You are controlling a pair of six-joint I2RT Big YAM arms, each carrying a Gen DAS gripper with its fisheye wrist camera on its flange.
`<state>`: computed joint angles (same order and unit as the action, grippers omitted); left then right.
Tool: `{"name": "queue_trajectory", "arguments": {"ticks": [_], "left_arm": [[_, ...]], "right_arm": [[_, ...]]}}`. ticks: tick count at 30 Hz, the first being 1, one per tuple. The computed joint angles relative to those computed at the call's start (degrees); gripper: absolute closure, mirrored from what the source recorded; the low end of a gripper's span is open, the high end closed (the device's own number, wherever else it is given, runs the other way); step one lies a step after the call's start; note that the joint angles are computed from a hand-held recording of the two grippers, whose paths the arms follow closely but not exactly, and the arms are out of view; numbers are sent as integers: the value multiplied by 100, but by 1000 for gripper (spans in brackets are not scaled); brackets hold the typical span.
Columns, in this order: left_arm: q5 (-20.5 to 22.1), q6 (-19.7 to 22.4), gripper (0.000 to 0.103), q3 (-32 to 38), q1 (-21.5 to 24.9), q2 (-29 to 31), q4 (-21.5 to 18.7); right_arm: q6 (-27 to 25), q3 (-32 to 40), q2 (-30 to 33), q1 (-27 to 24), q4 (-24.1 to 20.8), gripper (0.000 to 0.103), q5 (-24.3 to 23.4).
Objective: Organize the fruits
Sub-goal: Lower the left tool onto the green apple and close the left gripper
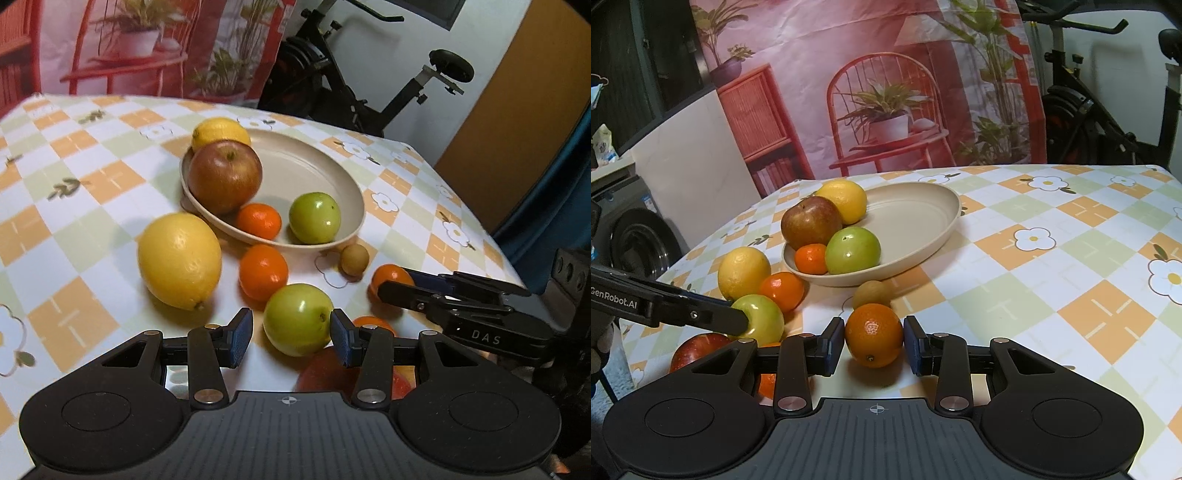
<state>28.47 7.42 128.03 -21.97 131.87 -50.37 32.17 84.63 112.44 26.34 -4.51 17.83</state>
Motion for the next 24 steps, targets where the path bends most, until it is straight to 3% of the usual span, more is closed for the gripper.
{"name": "queue_trajectory", "arguments": {"ticks": [13, 20, 24], "left_arm": [[352, -227, 54, 752, -1, 453, -545], [422, -342, 57, 992, -15, 611, -631], [395, -346, 57, 782, -20, 503, -459]], "right_arm": [[10, 19, 9, 5, -23, 71, -2], [14, 14, 7, 2, -18, 71, -9], [8, 10, 4, -2, -18, 71, -11]]}}
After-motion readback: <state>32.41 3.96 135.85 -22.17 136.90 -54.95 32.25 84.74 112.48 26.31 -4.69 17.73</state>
